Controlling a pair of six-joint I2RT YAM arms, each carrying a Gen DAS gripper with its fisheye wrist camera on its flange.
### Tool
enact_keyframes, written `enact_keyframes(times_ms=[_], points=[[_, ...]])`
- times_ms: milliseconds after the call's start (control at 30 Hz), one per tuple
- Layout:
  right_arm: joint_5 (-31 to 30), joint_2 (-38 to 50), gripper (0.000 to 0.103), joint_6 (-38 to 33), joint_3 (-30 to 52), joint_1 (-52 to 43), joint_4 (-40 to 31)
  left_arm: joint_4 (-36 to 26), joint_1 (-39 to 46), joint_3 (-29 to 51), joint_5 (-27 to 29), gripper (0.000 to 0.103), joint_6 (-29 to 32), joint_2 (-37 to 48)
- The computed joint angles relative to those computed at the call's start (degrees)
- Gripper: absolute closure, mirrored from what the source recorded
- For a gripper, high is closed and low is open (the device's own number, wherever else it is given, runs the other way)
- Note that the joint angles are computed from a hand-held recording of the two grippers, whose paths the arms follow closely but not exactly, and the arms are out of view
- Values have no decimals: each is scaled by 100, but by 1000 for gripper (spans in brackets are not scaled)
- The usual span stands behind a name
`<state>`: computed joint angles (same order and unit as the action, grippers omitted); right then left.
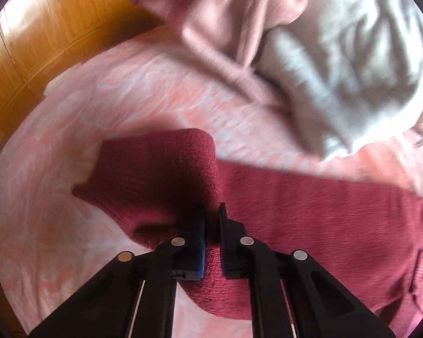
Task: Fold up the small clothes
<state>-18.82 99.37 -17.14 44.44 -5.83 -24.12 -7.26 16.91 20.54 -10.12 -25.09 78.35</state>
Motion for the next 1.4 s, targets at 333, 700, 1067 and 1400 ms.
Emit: enact_keyframes(times_ms=[333, 700, 1067, 1400], points=[[-242, -218, 26, -300, -40, -370, -211, -1050, -3132, 724, 60, 96, -1636, -1472], [-562, -180, 26, -697, -129, -883, -298, -163, -5964, 3303, -217, 96, -2552, 1516], [-535, -113, 26, -965, -178, -1034, -270, -201, -6227, 5297, 713, 93, -2907, 4242], [-340, -221, 26, -495, -26, -510, -268, 339, -5943, 3287, 670, 52, -2892, 2307]])
